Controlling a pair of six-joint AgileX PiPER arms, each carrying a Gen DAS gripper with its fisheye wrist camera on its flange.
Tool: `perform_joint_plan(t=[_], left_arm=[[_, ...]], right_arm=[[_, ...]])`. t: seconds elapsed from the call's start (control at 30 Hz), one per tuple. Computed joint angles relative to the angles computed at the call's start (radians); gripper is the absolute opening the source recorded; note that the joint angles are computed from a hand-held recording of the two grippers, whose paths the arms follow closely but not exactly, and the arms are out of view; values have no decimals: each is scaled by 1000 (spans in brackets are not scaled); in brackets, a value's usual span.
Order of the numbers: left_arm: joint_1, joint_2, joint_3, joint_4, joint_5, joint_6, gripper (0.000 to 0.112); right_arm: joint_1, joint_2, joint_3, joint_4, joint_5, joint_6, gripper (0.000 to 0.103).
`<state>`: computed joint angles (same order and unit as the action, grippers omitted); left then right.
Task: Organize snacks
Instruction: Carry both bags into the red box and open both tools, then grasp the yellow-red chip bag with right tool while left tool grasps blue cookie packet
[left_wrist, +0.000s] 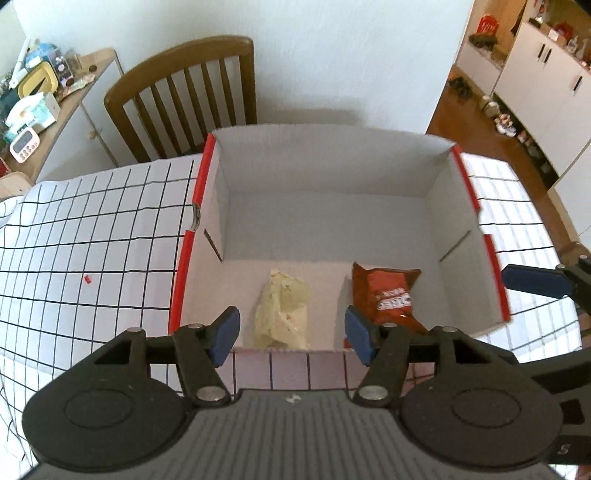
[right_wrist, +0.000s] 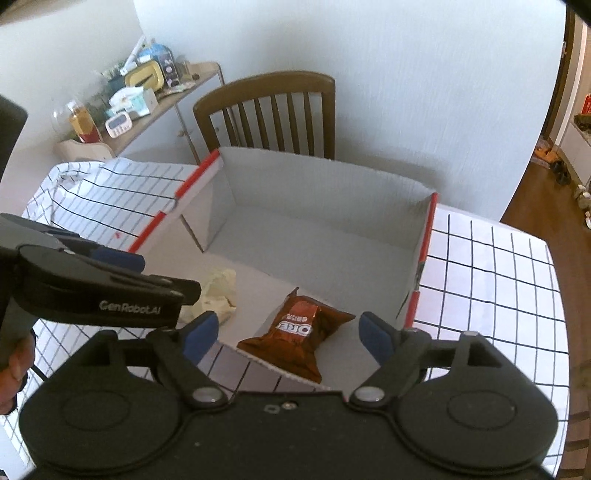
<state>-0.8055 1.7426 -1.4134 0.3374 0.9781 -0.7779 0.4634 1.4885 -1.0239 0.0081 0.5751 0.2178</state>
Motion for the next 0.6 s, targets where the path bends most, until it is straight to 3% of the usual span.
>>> perform_joint_plan(t=[0.27, 0.37, 0.6], left_arm=[[-96, -162, 82, 53, 25, -79, 66], [-136, -226, 130, 76, 18, -116, 70], [-234, -362, 265, 130, -10, -241, 76]], right_arm=[[49, -150, 53, -47, 38, 58, 89], [78, -215, 81, -75, 48, 102, 97], [139, -332, 150, -104, 68, 162, 100]])
